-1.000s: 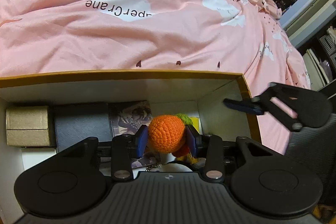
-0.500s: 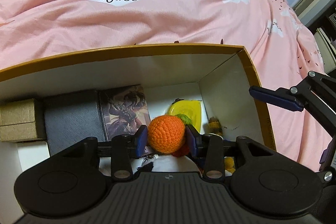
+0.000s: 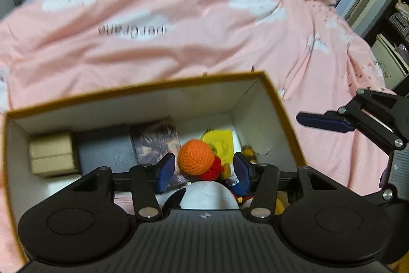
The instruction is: Organize objects
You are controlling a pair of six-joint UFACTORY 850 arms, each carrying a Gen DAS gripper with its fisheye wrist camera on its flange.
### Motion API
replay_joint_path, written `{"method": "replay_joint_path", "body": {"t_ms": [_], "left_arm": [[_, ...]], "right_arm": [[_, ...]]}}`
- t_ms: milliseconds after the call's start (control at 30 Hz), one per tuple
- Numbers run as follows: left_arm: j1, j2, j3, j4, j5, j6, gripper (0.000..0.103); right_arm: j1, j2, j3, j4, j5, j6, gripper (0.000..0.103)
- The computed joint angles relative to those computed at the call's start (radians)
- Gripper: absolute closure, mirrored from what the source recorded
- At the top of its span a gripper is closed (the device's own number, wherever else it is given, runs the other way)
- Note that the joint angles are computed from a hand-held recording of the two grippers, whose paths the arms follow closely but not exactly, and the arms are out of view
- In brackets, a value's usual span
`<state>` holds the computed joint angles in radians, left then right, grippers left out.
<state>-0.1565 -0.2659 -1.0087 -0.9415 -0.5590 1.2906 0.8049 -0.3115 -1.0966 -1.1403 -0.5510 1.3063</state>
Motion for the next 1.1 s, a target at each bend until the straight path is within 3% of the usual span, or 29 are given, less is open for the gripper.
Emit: {"method": "replay_joint_path", "body": {"t_ms": [100, 267, 567, 867, 1100], "left_arm": [[0.013, 0.075, 0.054, -0.112, 0.039, 0.115, 0.03], [0.044, 0.207, 0.147, -0.33, 0.076, 0.359, 0.023], [0.136, 0.433, 0.315, -0.732, 0.026, 0.792, 0.013], [0.219, 0.595, 0.469, -1.062, -0.028, 1.115, 0.01], [0.268, 0.635, 0.567, -1.234, -0.034, 1.254, 0.01]], "right_arm": [[0.01, 0.028, -0.003, 0.046, -0.008, 0.005, 0.032], [0.057, 0.085, -0.004, 0.101, -0.05, 0.035, 0.018], [0.157, 0.177, 0.01, 0.058, -0.119, 0.295, 0.006], [0.313, 0.161, 0.016, -0.228, -0.352, 0.712, 0.001], [0.424, 0.055, -0.009, -0.298, -0.614, 0.908, 0.001]]}}
